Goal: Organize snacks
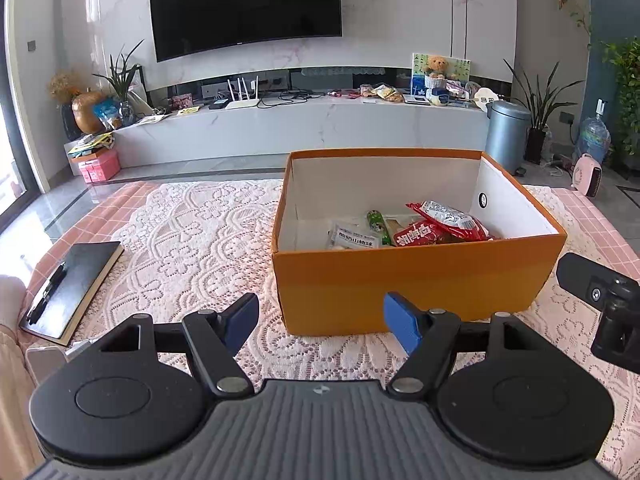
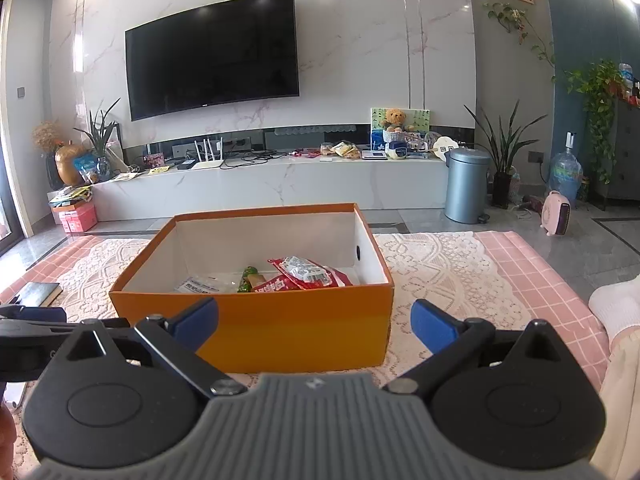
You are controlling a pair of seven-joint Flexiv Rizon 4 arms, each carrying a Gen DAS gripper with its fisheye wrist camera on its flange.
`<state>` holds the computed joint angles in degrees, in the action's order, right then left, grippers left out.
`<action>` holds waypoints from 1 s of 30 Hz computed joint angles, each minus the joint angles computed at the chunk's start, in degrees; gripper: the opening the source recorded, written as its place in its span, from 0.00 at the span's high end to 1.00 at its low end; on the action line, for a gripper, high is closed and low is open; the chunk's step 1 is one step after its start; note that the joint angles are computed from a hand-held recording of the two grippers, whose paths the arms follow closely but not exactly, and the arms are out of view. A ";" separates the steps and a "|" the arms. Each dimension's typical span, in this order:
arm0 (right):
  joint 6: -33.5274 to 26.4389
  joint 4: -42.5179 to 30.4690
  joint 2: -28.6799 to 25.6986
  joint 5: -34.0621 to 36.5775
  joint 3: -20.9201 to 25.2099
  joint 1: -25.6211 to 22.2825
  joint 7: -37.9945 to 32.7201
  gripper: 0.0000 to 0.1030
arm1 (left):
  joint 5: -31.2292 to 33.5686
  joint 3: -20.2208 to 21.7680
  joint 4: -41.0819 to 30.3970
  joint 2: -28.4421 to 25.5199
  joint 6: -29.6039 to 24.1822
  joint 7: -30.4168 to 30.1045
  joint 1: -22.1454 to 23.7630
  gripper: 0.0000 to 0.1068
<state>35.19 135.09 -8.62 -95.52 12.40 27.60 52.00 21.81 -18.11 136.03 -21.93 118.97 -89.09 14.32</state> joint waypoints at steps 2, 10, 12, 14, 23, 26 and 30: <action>-0.07 -0.08 0.02 -0.20 0.02 0.06 -0.03 0.04 | -0.02 0.19 0.12 0.23 0.06 0.02 -0.06 0.21; -0.96 0.26 0.57 -0.11 0.35 0.40 -0.06 0.04 | 1.00 -0.74 0.50 1.51 -0.42 -0.64 1.16 0.21; -1.28 0.26 0.69 -0.08 0.45 0.53 -0.25 0.04 | 1.42 -1.25 0.64 1.84 -0.62 -0.87 1.73 0.21; -1.64 0.34 0.78 -0.07 0.56 0.68 -0.31 0.04 | 1.78 -1.69 0.66 2.07 -0.75 -1.05 2.23 0.21; -1.86 0.39 0.89 0.04 0.57 0.76 -0.51 0.04 | 2.28 -2.10 0.77 2.63 -1.06 -1.47 2.82 0.21; -1.86 0.40 0.89 0.06 0.58 0.76 -0.45 0.04 | 2.30 -2.23 0.77 2.60 -1.04 -1.53 2.93 0.21; -1.87 0.49 0.91 0.03 0.59 0.75 -0.43 0.04 | 2.30 -2.56 0.76 2.78 -1.37 -1.63 3.10 0.21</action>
<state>33.32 135.59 -7.70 -95.49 13.00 28.35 51.57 24.10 -20.66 136.79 -19.15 117.60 -90.72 17.42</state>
